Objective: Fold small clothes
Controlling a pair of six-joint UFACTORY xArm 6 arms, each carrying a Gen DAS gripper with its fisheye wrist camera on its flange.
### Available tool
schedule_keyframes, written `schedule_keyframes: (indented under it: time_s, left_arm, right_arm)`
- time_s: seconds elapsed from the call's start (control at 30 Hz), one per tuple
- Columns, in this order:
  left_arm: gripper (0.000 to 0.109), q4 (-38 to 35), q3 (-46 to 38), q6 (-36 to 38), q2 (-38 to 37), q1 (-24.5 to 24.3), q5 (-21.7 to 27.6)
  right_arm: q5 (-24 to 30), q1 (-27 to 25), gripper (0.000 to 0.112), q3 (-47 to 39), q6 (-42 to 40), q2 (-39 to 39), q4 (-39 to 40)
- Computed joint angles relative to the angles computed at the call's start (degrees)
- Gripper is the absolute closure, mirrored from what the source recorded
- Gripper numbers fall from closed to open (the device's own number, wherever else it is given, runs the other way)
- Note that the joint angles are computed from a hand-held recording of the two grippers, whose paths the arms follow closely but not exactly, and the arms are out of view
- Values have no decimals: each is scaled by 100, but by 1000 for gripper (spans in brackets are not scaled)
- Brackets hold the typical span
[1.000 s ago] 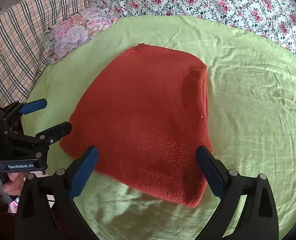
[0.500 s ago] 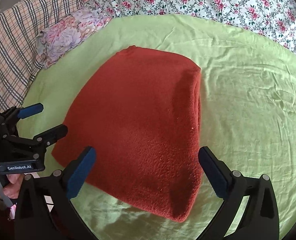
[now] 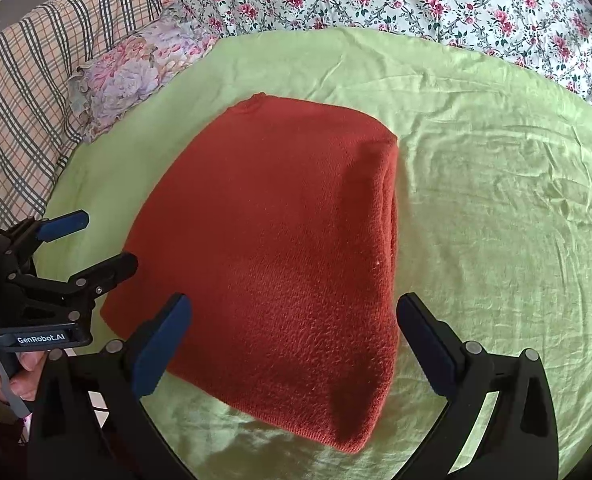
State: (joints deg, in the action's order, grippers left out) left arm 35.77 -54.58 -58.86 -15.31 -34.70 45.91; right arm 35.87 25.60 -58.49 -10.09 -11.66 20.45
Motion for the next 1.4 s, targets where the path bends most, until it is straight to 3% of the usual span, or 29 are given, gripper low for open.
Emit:
schedule_keyframes:
  time_s: [1.4]
  left_arm:
    - [10, 60, 15, -27, -114, -110, 66]
  right_arm:
    - [-28, 58, 10, 118, 249, -161, -109]
